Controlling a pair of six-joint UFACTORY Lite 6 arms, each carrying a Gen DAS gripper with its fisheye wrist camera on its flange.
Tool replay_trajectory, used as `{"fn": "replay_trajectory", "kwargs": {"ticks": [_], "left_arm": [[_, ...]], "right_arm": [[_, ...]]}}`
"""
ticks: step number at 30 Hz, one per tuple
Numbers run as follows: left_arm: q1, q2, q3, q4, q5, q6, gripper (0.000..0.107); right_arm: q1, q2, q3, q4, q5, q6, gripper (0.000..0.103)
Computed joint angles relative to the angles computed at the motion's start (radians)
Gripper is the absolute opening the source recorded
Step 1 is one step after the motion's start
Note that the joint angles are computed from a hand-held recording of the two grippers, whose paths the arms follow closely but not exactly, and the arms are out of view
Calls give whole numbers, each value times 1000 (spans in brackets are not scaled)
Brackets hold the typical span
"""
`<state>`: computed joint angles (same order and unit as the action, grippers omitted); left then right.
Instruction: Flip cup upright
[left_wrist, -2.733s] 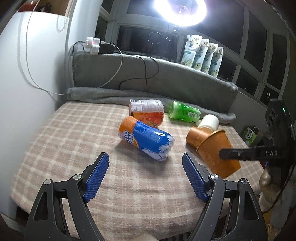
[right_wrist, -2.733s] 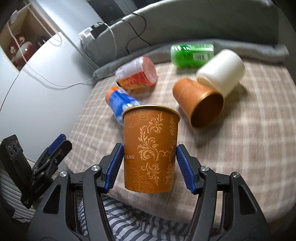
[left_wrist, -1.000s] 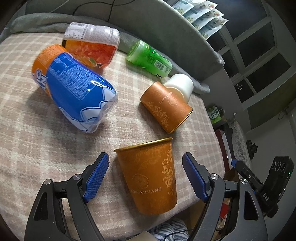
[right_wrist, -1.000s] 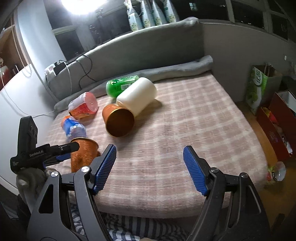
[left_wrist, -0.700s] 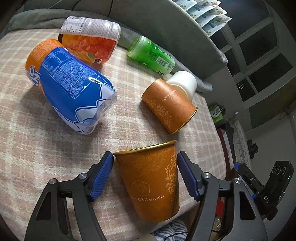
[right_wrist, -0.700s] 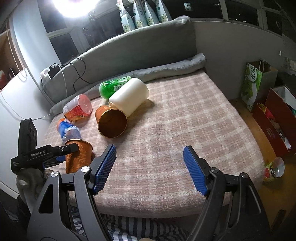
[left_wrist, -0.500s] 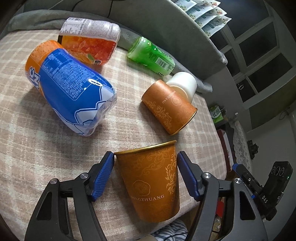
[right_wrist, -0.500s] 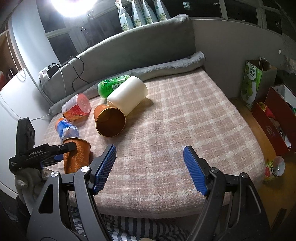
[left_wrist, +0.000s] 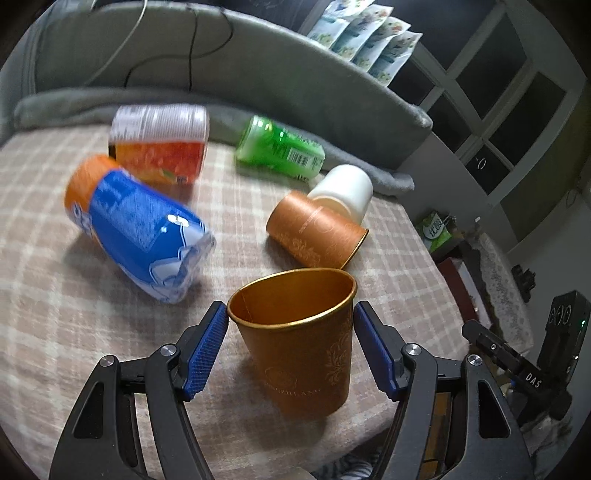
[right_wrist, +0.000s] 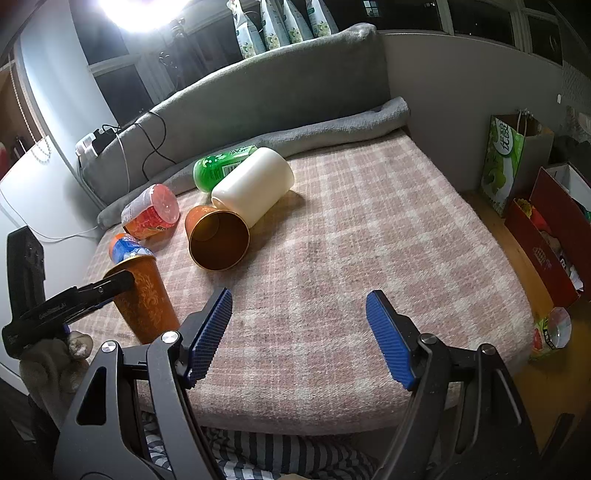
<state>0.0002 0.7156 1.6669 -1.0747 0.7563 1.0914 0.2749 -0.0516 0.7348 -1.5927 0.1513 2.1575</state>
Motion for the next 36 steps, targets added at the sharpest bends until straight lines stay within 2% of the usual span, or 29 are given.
{"fn": "replay_trajectory", "kwargs": {"ticks": [8,13,16,27,36], "left_arm": [[-52,-85,-116,-87,-171,167,70],[-97,-147,-211,-212,-298,351,70],[-117,-164,-244,-273,-339,436,70],[-139,-189,-294,-347,-376,530,70],[-142,-197,-317,-304,-332,501,70]], "right_arm": [[8,6,-5,-66,5,75,78],[5,7,-4,-66,2,73,78],[2,5,-3,-57,-1,59,78],[-1,-9,-16,-47,4,61,78],[0,-7,-14,-50,5,65,78]]}}
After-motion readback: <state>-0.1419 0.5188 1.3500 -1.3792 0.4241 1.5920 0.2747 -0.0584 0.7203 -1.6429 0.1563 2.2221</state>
